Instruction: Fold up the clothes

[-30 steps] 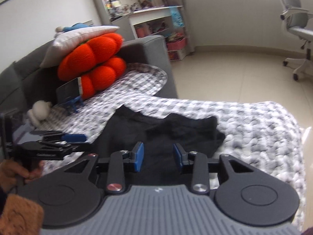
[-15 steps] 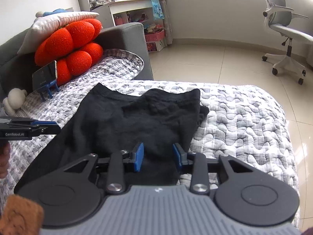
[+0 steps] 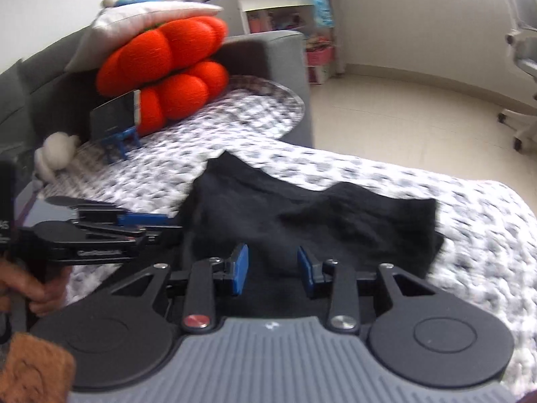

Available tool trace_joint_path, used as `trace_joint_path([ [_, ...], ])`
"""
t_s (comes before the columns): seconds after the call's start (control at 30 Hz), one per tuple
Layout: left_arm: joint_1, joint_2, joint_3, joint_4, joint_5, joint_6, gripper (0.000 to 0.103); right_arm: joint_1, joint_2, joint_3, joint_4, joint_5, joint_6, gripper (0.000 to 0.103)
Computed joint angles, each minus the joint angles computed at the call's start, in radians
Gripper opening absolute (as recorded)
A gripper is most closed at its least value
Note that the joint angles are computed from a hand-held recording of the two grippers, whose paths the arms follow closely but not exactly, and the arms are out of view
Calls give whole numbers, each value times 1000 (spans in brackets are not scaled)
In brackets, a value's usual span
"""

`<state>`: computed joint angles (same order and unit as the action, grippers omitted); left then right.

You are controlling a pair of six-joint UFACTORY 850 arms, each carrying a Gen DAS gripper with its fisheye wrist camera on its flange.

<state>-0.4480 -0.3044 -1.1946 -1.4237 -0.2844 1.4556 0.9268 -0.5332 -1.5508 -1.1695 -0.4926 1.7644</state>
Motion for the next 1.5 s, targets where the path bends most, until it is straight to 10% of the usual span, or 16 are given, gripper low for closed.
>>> trace_joint_path([
  [0.07, -1, 2, 5, -21, 3, 18, 29, -20, -48, -72, 136, 73, -186, 35],
  [0.17, -2, 7, 18, -87, 10, 101, 29, -34, -139, -187, 263, -27, -339, 33],
  [0.33, 3, 13, 31, -130, 0, 152, 29, -39, -174, -219, 123, -191, -120, 31],
  [0.67, 30, 43, 21, -240, -154, 269, 31, -11, -65, -115, 101, -93, -24, 39],
  [0.97, -1, -48, -50, -38, -108, 89, 31, 18, 55, 70, 238, -43, 2, 41],
  [1.5, 10, 2, -11, -1, -42, 37, 31, 67, 111, 199, -93, -188, 415, 41],
])
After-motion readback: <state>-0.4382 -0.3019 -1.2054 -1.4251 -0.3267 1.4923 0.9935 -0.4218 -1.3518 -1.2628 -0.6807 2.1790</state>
